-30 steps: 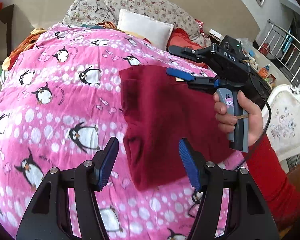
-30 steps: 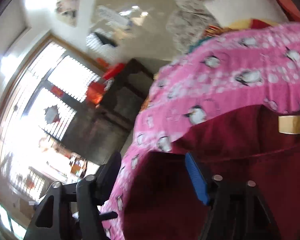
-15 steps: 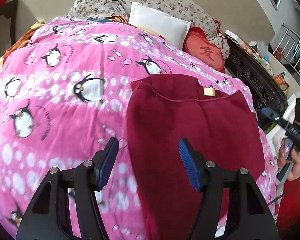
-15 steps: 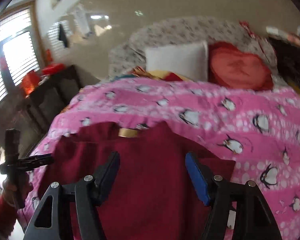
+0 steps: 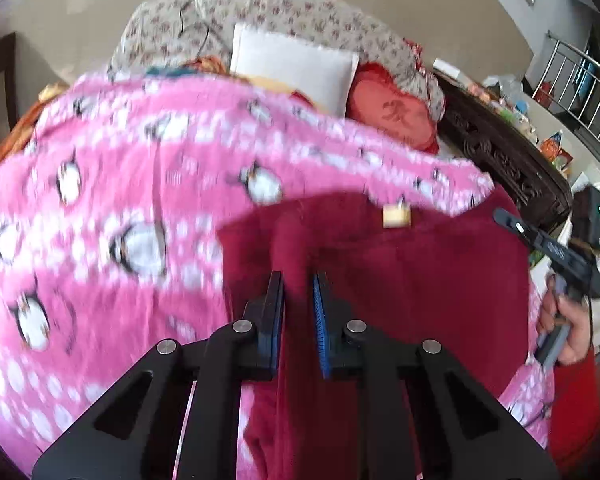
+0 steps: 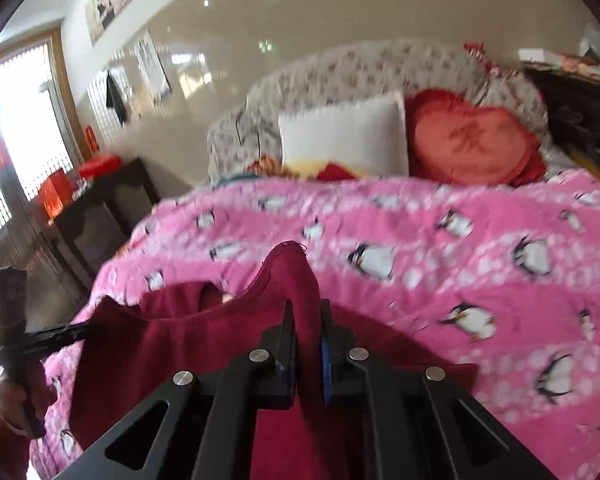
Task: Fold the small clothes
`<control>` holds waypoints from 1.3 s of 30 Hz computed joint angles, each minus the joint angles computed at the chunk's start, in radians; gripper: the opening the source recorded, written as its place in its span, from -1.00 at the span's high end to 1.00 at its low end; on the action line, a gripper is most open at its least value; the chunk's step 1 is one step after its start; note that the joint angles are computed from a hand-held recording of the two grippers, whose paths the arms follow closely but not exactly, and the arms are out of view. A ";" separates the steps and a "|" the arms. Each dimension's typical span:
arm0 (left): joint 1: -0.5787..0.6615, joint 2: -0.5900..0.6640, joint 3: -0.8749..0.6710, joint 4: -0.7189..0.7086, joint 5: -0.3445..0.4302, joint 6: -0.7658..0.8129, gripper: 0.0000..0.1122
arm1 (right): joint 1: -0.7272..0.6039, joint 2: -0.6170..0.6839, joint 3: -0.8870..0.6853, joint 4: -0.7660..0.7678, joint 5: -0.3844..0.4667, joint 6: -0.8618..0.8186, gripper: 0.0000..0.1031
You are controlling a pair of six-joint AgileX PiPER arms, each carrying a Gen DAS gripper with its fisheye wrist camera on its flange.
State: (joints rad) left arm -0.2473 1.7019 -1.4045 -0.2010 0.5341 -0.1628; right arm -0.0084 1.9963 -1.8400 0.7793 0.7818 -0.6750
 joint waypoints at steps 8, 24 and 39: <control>0.041 0.144 -0.198 -0.167 0.101 0.088 0.77 | 0.003 0.048 -0.087 -0.132 0.000 0.151 0.84; -0.014 0.235 -0.251 0.034 0.087 -0.065 0.79 | -0.044 0.041 -0.001 0.005 0.038 0.032 0.84; 0.026 0.367 -0.474 0.083 0.199 -0.112 0.83 | -0.009 0.095 -0.082 -0.261 -0.009 0.309 0.46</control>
